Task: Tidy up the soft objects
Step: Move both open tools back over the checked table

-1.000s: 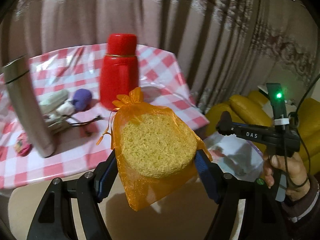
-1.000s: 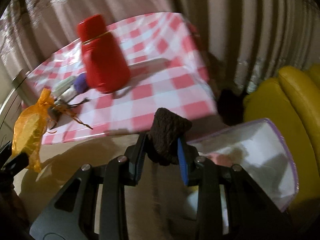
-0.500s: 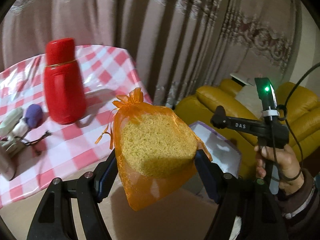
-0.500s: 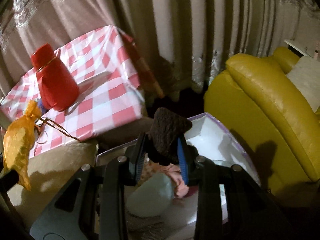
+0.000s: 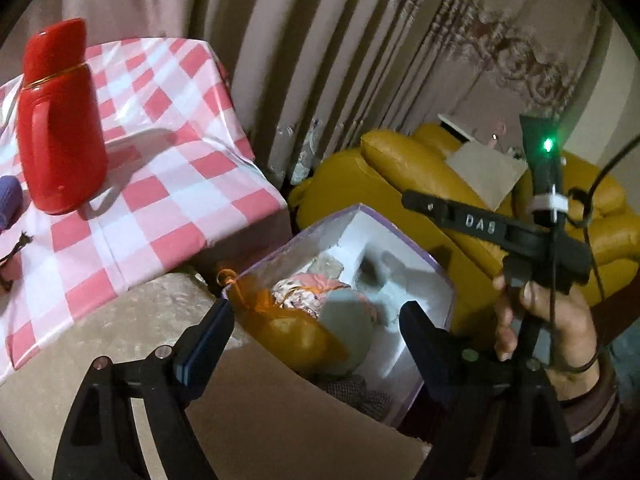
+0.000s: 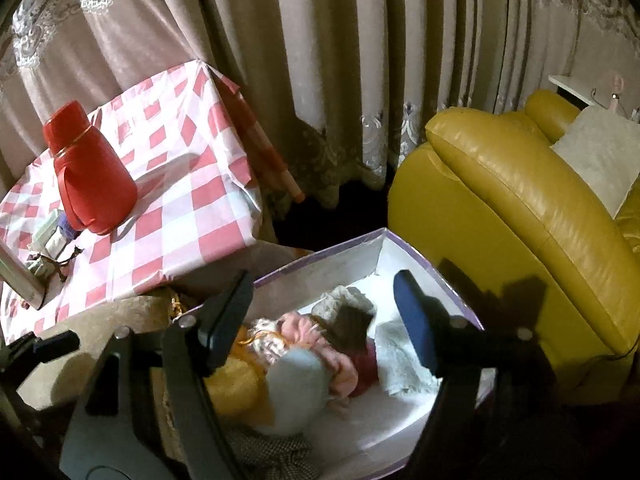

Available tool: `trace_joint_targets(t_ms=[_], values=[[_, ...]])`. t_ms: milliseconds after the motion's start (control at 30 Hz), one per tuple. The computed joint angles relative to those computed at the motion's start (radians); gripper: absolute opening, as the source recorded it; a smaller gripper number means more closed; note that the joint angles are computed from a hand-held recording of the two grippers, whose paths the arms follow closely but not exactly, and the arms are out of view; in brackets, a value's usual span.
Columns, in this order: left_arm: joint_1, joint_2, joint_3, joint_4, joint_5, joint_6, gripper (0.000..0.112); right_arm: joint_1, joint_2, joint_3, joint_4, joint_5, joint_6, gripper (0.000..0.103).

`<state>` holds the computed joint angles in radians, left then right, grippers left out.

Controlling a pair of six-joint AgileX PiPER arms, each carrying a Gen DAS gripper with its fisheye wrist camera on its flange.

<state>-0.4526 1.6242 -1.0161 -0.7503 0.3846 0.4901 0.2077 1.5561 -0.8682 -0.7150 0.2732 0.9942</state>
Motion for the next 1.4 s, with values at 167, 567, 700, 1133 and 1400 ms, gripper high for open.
trace_joint_targets(t_ms=[167, 567, 700, 1133, 1400], values=[[0.009, -0.053, 0.053, -0.005, -0.016, 0.015, 0.085, 0.031, 0.016, -0.01, 0.027, 0.001, -0.029, 0.075], [0.224, -0.317, 0.303, -0.039, -0.023, 0.094, 0.085, 0.292, 0.124, -0.103, -0.097, 0.052, 0.017, 0.076], [0.443, -0.434, 0.397, -0.109, 0.036, 0.19, 0.085, 0.406, 0.177, -0.164, -0.16, 0.086, 0.013, 0.076], [1.215, -0.395, 0.407, -0.3, 0.286, 0.533, 0.085, 0.593, 0.452, -0.607, 0.026, 0.166, -0.541, 0.076], [1.318, -0.194, 0.271, -0.339, 0.272, 0.56, 0.08, 0.626, 0.758, -1.137, 0.223, 0.344, -0.963, 0.076]])
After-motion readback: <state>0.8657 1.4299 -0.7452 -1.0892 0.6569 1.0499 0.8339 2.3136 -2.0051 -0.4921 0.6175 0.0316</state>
